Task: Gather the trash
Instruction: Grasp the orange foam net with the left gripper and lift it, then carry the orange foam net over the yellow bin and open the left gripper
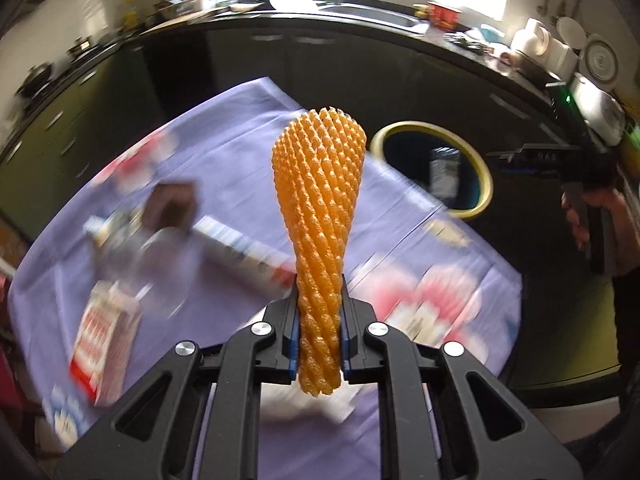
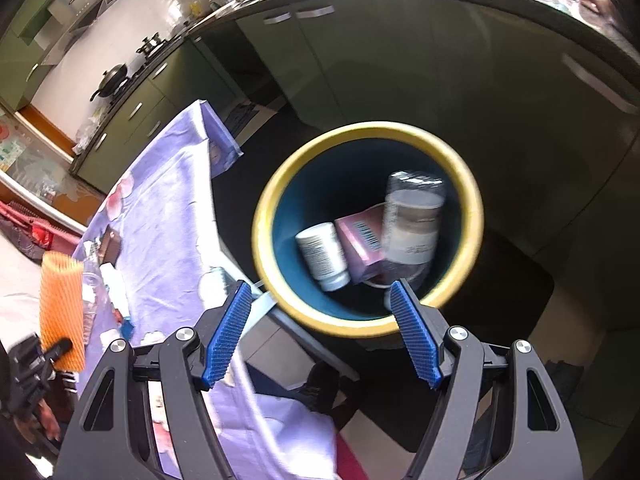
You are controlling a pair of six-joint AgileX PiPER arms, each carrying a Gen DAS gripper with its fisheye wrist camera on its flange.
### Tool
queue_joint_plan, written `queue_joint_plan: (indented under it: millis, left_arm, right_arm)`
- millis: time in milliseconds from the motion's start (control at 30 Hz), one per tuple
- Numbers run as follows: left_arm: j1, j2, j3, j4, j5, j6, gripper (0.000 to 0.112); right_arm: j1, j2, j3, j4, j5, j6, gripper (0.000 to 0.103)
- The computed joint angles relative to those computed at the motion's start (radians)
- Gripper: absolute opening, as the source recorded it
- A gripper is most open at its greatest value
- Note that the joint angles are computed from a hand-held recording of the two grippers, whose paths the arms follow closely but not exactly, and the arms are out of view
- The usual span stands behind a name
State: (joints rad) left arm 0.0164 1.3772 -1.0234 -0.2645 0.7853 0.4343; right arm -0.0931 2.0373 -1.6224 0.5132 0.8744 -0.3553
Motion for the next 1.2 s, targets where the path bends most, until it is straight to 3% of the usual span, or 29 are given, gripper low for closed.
queue_joint_plan:
  millis: [233,467,567,667,733,833,1067,1200]
  left_arm:
    - [-0.244,0.303,-0.319,0.027,0.005,-0.129,0.014]
    - [-0.366,0.669,-0.749,0.056,0.139,-0.262,0.015]
    - [-0.393,0.797,-0.908,0.077,0.195,-0.309,0.02]
    - [-0.409,0.893,-1.027,0.099,0.229,-0.344,0.035]
    - [-0.415,0.902,-1.027,0.128,0.204,-0.366,0.049]
    - [-0.395,0.828,-0.916,0.087,0.138,-0.339,0.059]
    - [-0.312,0.519,-0.54,-0.034,-0.013,-0.185,0.069]
    - [-0.182,0.29,-0.278,-0.181,-0.078,-0.025,0.073]
  right_arm:
    - [-0.073,-0.012,0.031,-0.025,-0.041,-0.035,0.071]
    - [-0.124,0.0,0.048,-0.023,-0.044,-0.062,0.071]
    - [-0.135,0.003,0.052,-0.023,-0.044,-0.062,0.073]
    - [-0.143,0.002,0.056,-0.025,-0.047,-0.058,0.073]
    - [-0.143,-0.006,0.063,-0.024,-0.047,-0.06,0.073]
    - [-0.135,-0.028,0.089,-0.029,-0.058,-0.067,0.073]
    - [-0.097,-0.051,0.118,-0.043,-0.074,-0.055,0.074]
    - [-0.061,-0.07,0.144,-0.053,-0.083,-0.05,0.074]
